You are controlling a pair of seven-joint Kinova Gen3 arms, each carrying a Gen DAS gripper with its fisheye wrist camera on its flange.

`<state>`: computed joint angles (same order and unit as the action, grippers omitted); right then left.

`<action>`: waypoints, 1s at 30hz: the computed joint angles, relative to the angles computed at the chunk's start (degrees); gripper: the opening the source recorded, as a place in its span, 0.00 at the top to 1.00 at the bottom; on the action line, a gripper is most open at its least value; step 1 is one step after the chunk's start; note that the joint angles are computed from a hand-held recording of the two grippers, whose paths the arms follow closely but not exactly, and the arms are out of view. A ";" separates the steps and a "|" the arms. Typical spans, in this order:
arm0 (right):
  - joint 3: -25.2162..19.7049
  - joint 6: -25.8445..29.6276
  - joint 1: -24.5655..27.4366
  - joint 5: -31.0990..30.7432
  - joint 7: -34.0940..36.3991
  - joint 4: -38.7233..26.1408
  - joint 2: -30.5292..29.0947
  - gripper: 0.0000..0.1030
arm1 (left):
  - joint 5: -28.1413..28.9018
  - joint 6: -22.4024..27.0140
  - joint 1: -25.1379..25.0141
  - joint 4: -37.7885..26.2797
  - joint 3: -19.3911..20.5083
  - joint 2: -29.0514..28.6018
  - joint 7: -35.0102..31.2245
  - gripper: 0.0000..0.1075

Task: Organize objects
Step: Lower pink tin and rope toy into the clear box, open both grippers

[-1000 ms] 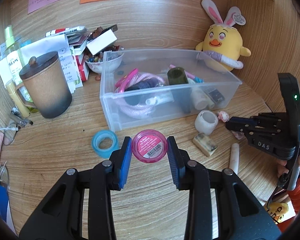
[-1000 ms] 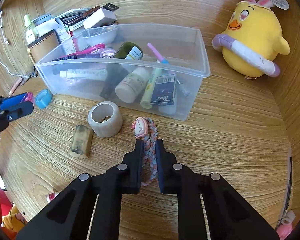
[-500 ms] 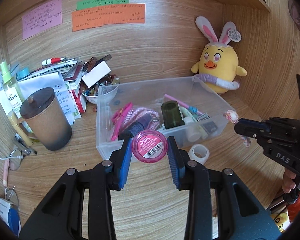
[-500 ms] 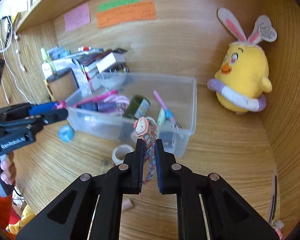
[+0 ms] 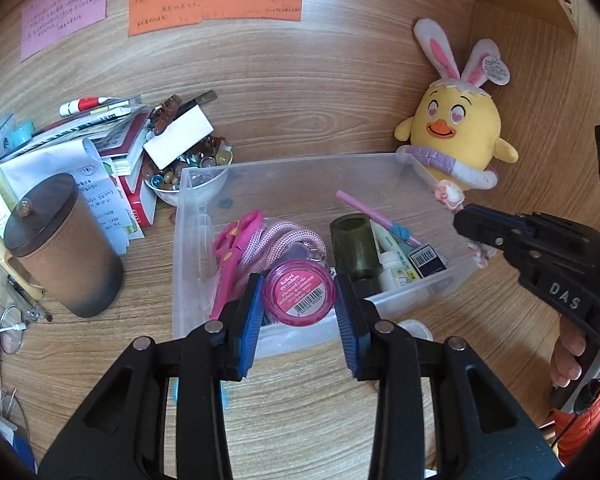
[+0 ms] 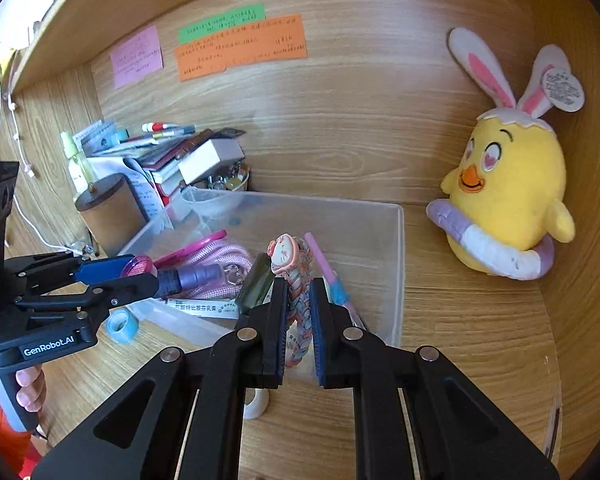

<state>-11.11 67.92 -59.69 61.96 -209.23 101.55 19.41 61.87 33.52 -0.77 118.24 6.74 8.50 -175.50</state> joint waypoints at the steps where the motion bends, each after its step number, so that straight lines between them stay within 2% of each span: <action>1: 0.09 -0.94 0.79 -0.39 0.84 -0.13 0.21 0.90 | -0.49 -0.20 0.31 -0.32 0.07 0.31 0.72 0.68; 7: 1.36 -6.75 3.90 -2.35 4.04 -0.07 1.14 0.90 | -3.72 -2.47 2.01 -1.87 1.58 1.87 4.42 0.68; 10: 1.96 -8.68 4.31 -2.78 4.51 0.20 1.41 0.89 | -6.39 -1.48 2.22 -3.01 2.07 2.63 7.01 0.68; 14: 2.39 -9.10 4.40 -4.21 6.02 -0.17 1.55 0.85 | -6.22 0.52 1.04 -3.36 2.75 2.64 6.22 0.66; 17: 2.57 -9.32 4.03 -4.45 5.84 0.05 0.96 0.75 | -5.83 0.83 0.77 -2.99 2.66 1.83 5.66 0.66; 20: 2.39 -6.79 2.38 -3.74 4.93 -0.15 0.61 0.64 | -3.52 1.33 0.03 -1.83 2.18 0.36 2.90 0.63; 25: 0.96 -2.64 -0.30 -2.50 3.10 -0.25 -0.08 0.46 | 3.99 1.40 -1.09 1.98 -0.52 -3.57 -5.92 0.40; 27: 0.35 0.12 -1.67 -2.48 2.75 -1.19 0.40 0.32 | 6.31 1.72 -1.38 3.25 -2.07 -4.86 -9.06 0.35; 30: -0.28 3.47 -3.88 -2.40 1.54 -2.34 1.35 0.19 | 9.20 1.71 -2.07 5.30 -4.47 -6.70 -13.32 0.22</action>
